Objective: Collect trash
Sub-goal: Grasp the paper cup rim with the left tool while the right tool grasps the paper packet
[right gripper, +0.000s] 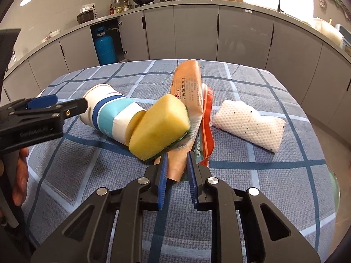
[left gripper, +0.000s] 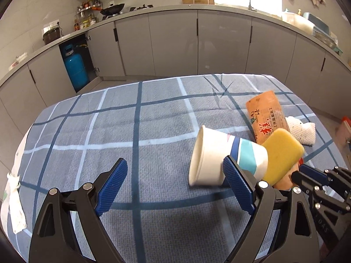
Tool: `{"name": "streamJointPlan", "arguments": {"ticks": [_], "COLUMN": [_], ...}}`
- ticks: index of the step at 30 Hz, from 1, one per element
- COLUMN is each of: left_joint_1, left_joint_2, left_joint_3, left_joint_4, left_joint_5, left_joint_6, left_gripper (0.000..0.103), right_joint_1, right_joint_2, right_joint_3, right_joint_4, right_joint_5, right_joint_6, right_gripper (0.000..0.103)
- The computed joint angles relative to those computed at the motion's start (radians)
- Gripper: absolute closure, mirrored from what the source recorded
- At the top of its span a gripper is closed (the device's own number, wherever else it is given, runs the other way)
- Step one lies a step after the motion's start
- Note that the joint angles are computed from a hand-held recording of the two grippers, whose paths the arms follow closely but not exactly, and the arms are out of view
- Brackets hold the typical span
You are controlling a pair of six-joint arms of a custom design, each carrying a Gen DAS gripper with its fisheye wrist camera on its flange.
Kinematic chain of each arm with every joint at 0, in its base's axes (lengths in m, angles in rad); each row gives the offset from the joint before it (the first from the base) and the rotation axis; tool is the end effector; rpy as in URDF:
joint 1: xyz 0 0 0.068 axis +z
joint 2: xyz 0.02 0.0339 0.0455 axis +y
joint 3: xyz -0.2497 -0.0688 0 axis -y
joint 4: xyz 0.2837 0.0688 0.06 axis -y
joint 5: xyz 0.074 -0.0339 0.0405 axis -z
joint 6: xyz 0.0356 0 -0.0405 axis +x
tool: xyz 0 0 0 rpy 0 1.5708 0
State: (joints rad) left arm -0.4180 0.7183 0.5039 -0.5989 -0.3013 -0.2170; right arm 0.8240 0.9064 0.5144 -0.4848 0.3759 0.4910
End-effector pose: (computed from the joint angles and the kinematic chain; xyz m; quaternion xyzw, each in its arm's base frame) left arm 0.1836 -0.0700 0.1976 0.0370 0.9195 0.0183 0.3908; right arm 0.1588 0.1523 0.1748 -0.0904 0.9216 0.0651 0.3718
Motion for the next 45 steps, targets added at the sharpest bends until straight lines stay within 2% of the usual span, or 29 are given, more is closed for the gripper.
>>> {"name": "streamJointPlan", "arguments": {"ticks": [7,9,11,14,17,20,24,29,32,37,39,42,45], "left_joint_1": [-0.012,-0.018,-0.023,-0.039,-0.045,-0.036,-0.044,-0.070,-0.084,-0.063,-0.065,-0.099,-0.143], "left_joint_2": [0.110,0.094,0.070,0.044,0.000,-0.044,-0.115,-0.210,-0.242,-0.269,-0.277,-0.289,-0.301], "left_joint_3": [0.030,0.020,0.012,0.005,-0.004,-0.010,-0.019,-0.036,-0.046,-0.052,-0.051,-0.045,-0.032], "left_joint_4": [0.075,0.073,0.064,0.048,0.029,0.007,-0.031,-0.084,-0.098,-0.111,-0.117,-0.129,-0.144], "left_joint_5": [0.069,0.090,0.127,0.148,0.156,0.185,0.171,0.108,0.047,0.044,0.044,0.015,-0.029], "left_joint_6": [-0.006,-0.001,0.008,0.012,0.023,0.021,0.015,0.012,0.016,0.016,0.014,0.005,-0.006], "left_gripper": [0.017,0.029,0.048,0.070,0.080,0.089,0.096,0.099,0.099,0.099,0.099,0.099,0.099], "right_joint_1": [-0.003,-0.010,-0.015,-0.015,-0.015,-0.016,-0.022,-0.041,-0.060,-0.076,-0.076,-0.039,-0.015], "right_joint_2": [-0.033,-0.039,-0.042,-0.039,-0.048,-0.077,-0.118,-0.120,-0.073,0.022,0.037,0.035,0.001], "right_joint_3": [-0.021,-0.027,-0.032,-0.033,-0.036,-0.041,-0.047,-0.043,-0.030,-0.018,-0.019,-0.008,-0.014], "right_joint_4": [-0.018,-0.016,-0.012,-0.003,-0.001,-0.011,-0.019,-0.010,0.019,0.069,0.086,0.074,0.058], "right_joint_5": [0.002,0.003,0.000,-0.002,0.002,0.017,0.030,0.015,-0.016,-0.099,-0.112,-0.080,-0.048], "right_joint_6": [0.000,-0.001,-0.002,-0.001,-0.001,0.002,0.005,-0.004,-0.022,-0.030,-0.033,-0.045,-0.046], "right_gripper": [0.083,0.082,0.082,0.082,0.082,0.075,0.053,0.046,0.046,0.060,0.074,0.086,0.089]}}
